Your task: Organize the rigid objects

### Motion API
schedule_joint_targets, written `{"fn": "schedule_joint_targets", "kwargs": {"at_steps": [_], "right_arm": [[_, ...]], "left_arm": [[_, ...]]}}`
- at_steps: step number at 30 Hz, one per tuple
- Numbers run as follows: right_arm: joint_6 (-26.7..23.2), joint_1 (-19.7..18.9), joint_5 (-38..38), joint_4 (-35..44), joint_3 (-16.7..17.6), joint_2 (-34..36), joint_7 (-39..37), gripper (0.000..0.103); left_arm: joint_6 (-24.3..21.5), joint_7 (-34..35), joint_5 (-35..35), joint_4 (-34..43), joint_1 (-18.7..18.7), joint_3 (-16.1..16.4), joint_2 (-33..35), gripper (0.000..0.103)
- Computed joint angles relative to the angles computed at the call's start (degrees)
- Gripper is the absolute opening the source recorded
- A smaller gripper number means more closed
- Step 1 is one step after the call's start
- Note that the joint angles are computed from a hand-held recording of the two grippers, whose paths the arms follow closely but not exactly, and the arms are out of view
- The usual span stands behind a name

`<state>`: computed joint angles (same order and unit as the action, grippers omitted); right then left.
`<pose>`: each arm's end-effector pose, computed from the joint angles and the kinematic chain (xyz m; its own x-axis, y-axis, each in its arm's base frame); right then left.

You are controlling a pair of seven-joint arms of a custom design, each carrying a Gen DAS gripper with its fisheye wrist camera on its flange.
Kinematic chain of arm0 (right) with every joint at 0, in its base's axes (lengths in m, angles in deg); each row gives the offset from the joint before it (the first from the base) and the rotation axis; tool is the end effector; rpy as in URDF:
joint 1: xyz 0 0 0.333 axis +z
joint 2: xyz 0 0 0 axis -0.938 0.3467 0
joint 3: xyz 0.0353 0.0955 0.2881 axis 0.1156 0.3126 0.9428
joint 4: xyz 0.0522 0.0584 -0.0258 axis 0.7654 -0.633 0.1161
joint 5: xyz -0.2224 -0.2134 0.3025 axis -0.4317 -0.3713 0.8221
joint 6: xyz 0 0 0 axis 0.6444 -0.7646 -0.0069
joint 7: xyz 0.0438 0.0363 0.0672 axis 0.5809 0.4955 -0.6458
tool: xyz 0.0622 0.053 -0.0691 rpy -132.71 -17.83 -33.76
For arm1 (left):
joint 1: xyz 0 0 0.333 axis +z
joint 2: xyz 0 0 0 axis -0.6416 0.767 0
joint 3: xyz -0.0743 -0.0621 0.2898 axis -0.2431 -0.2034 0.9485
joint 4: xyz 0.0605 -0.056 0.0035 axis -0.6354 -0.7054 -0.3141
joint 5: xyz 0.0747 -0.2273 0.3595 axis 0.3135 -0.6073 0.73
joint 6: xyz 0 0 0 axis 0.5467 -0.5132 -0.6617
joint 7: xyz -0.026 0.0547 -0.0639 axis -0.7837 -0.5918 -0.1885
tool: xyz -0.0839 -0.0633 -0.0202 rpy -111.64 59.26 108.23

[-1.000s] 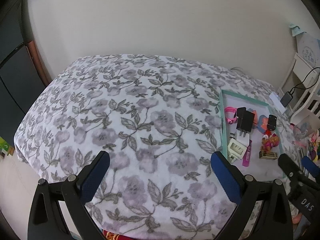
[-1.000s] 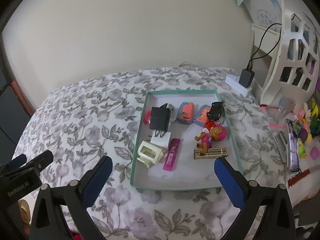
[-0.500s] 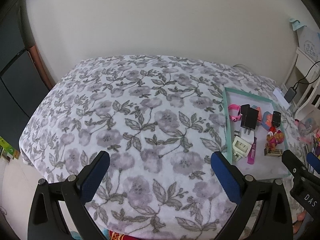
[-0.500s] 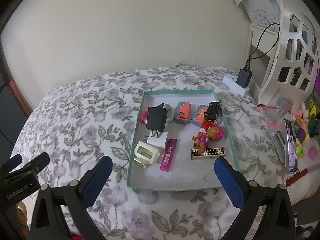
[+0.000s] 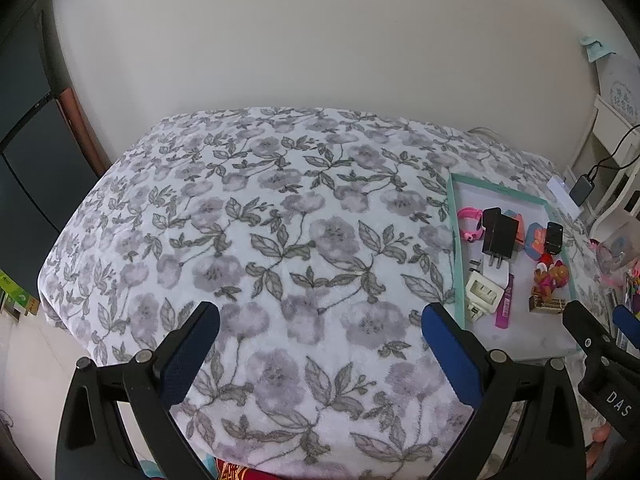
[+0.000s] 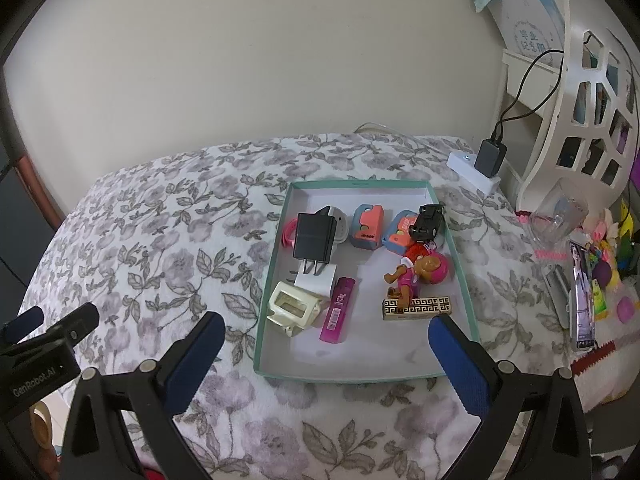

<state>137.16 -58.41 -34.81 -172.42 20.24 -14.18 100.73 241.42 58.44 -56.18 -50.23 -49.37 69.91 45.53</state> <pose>0.6101 0.1414 0.3897 -0.4444 -0.8926 -0.0759 -0.6685 0.3869 -0.6352 0.7032 -0.2684 0.3949 -0.2700 -0.9619 -0.0432 -0.7807 0.2450 -0.5749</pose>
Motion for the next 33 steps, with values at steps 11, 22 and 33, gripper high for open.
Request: {"fn": "schedule_joint_targets", "kwargs": {"at_steps": [11, 22, 33], "right_arm": [[0.29, -0.08, -0.08, -0.10, -0.10, 0.08, -0.31, 0.103], [0.51, -0.16, -0.28, -0.24, -0.20, 0.04, -0.60, 0.103], [0.34, -0.09, -0.09, 0.04, -0.11, 0.21, -0.65, 0.103]], "left_arm": [[0.47, 0.33, 1.08, -0.42, -0.09, 0.13, -0.23, 0.101], [-0.14, -0.35, 1.82, -0.05, -0.49, 0.62, -0.10, 0.101], [-0.21, 0.83, 1.40, 0.03, -0.09, 0.19, -0.01, 0.101]]}}
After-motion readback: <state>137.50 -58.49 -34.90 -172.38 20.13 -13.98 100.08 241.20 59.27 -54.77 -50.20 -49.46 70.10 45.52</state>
